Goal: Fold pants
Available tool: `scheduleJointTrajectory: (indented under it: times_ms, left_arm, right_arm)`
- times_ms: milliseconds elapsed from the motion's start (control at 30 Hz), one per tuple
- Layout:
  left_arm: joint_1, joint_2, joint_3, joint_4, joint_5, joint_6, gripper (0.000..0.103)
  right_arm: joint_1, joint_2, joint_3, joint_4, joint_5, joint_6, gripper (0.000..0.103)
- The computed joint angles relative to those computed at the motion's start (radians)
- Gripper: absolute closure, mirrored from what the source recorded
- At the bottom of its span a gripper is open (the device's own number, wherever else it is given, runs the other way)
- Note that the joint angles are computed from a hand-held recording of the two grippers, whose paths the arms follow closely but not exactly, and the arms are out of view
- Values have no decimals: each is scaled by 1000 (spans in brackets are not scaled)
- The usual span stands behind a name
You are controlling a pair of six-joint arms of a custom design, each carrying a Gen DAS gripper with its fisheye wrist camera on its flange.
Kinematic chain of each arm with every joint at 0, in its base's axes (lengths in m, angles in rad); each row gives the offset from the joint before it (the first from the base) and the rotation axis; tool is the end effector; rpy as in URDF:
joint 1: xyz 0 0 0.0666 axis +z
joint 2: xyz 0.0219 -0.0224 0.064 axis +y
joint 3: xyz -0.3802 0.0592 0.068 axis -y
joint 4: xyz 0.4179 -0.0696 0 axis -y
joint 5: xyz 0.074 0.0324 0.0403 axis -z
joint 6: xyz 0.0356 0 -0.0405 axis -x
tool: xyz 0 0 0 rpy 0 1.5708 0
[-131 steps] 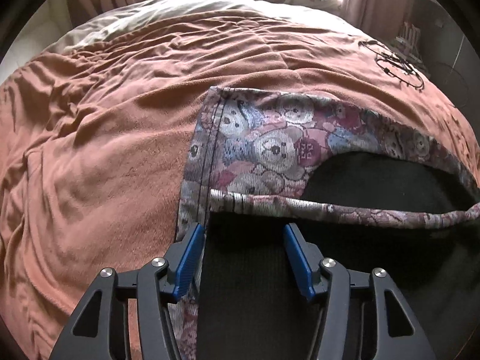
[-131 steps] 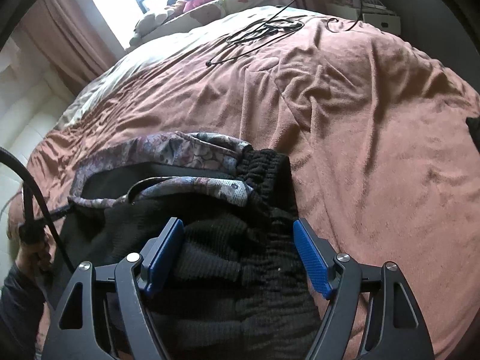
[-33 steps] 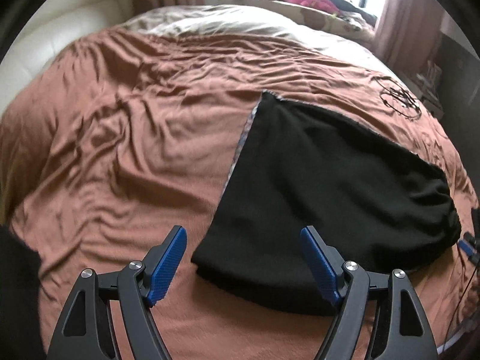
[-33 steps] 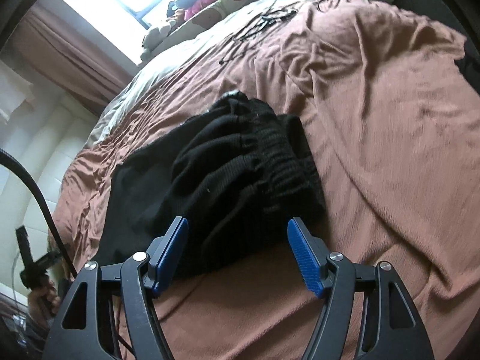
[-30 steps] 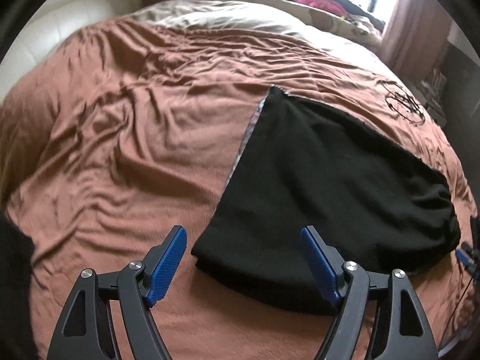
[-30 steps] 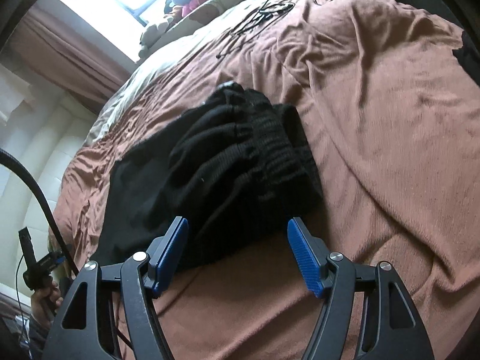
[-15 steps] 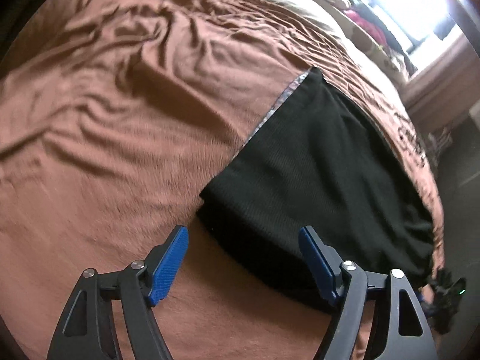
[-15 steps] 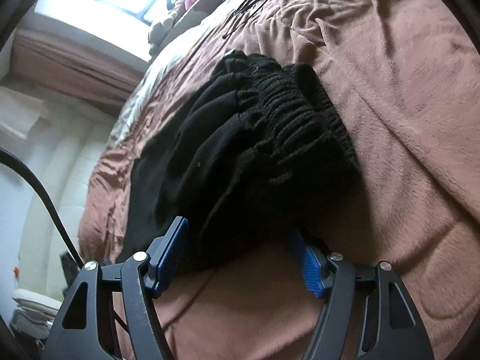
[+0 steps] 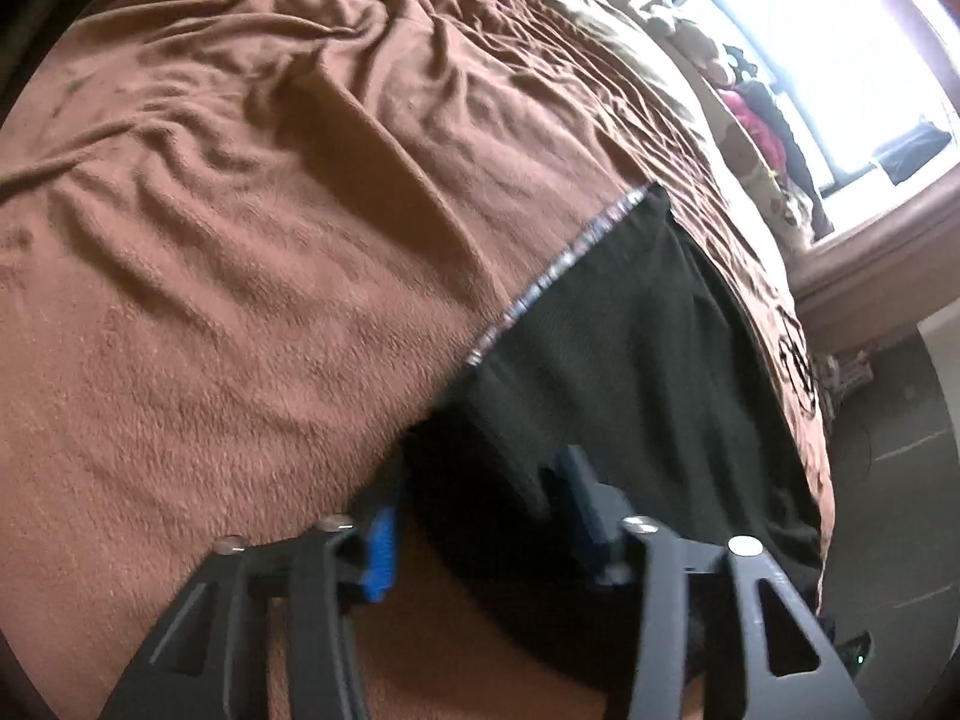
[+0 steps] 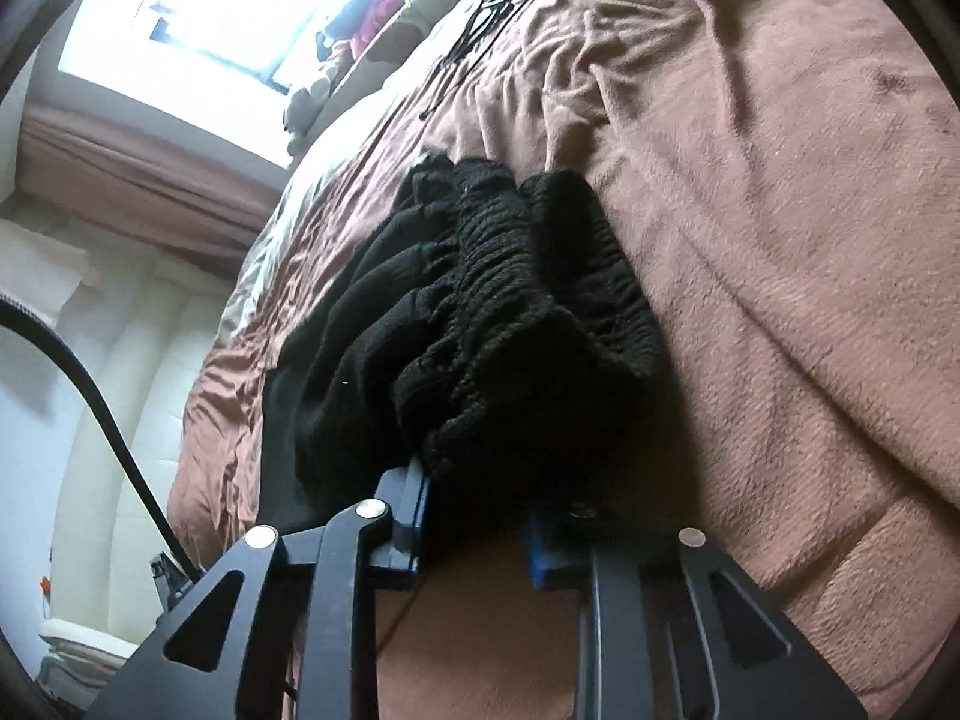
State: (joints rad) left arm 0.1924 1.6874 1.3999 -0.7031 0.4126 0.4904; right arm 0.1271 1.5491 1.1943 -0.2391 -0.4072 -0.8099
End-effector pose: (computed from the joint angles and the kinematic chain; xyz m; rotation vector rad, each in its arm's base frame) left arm 0.5846 0.0989 0.2925 -0.7055 2.4625 -0.6424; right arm 0.5555 0.0848 0.3071 0.5236 2.2151 0.9597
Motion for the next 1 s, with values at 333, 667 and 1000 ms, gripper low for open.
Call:
scheduleJointTrajectory:
  times_ms: [333, 667, 1000]
  left_arm:
    - [27, -39, -80, 64, 77, 99, 65]
    - [34, -62, -142, 177, 152, 277, 51]
    - [23, -46, -116, 154, 93, 208, 96]
  right_arm:
    - [8, -12, -21, 3, -16, -30, 75]
    - [9, 23, 15, 1, -23, -28, 75]
    - [17, 3, -8, 29, 7, -17, 86]
